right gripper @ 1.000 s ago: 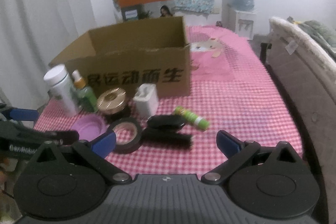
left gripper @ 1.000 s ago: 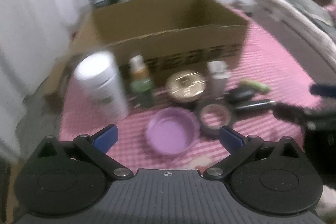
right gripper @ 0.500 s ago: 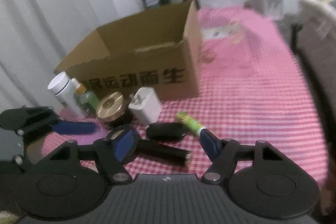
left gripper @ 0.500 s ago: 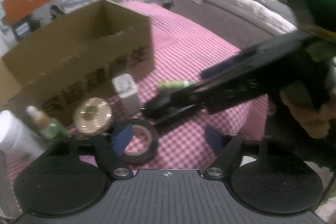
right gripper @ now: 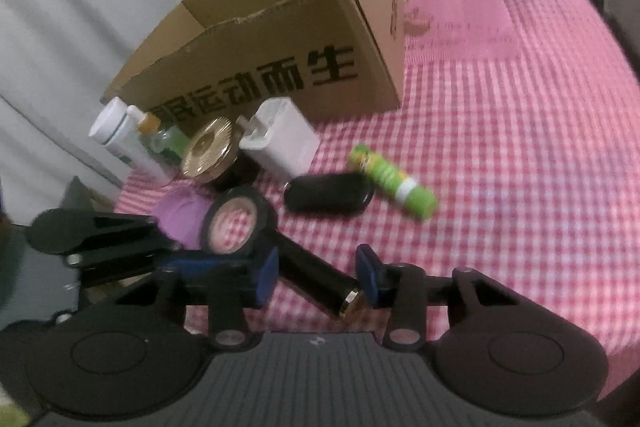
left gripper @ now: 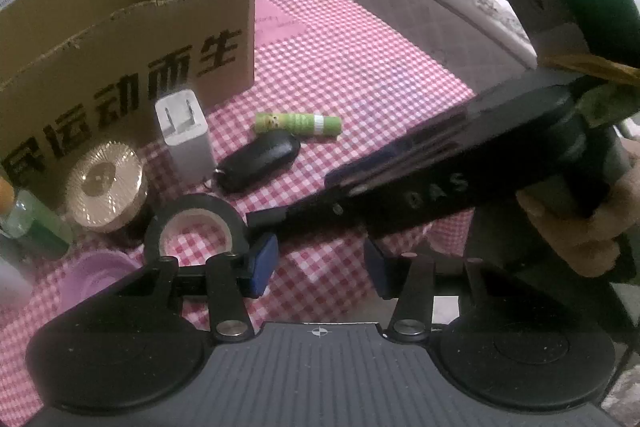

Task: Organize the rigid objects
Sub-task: 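Reach the right tool to the black cylinder and close on it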

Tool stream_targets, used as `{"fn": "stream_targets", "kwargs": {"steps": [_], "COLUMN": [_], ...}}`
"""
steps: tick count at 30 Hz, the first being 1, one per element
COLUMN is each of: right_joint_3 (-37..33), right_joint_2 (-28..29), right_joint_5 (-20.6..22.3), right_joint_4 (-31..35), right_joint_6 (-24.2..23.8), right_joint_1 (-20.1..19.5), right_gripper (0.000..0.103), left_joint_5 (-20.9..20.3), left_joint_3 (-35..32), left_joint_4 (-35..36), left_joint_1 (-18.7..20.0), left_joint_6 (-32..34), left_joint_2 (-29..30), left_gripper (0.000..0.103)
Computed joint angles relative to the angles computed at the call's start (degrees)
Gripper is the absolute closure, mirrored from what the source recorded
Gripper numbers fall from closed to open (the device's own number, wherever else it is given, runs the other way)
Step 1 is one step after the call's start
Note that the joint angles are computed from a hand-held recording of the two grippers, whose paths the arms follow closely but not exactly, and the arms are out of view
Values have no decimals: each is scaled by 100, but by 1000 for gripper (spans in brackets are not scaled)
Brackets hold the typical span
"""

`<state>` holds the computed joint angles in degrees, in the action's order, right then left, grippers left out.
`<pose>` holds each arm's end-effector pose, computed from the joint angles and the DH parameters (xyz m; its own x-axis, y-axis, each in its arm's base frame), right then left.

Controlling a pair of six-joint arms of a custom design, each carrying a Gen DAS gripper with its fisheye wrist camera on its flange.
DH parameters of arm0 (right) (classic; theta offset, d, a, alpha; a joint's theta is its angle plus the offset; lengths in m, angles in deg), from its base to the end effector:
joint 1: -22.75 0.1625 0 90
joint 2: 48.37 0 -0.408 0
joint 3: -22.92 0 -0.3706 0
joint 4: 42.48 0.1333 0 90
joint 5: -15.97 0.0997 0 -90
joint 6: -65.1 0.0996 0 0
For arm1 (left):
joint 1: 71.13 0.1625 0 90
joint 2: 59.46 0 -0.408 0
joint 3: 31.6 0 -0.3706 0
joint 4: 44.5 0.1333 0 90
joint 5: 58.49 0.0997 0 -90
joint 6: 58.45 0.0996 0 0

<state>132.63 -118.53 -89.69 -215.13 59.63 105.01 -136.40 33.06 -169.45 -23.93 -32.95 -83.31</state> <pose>0.0297 -0.5718 0.3084 -0.9344 0.2420 0.2613 0.0093 0.7500 -0.6614 -0.3916 -0.6498 -0.0218 -0.3435 0.9280 -0.1441 0.9127 0.3660 0.1819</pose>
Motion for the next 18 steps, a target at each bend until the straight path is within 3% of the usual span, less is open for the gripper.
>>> {"fn": "stream_targets", "kwargs": {"steps": [8,18], "right_joint_3": [-66,-489], "right_joint_2": [-79,54], "right_joint_5": [540,587], "right_joint_4": [493,932], "right_joint_6": [141,66], "right_joint_1": [-150,-219], "right_gripper": [69,75], "left_joint_5": [-7,-137], "left_joint_3": [-357,-516], "left_joint_4": [516,584], "left_joint_1": [33,40], "left_joint_6": [-213,-527], "left_joint_2": [160,267], "left_gripper": [52,48]}}
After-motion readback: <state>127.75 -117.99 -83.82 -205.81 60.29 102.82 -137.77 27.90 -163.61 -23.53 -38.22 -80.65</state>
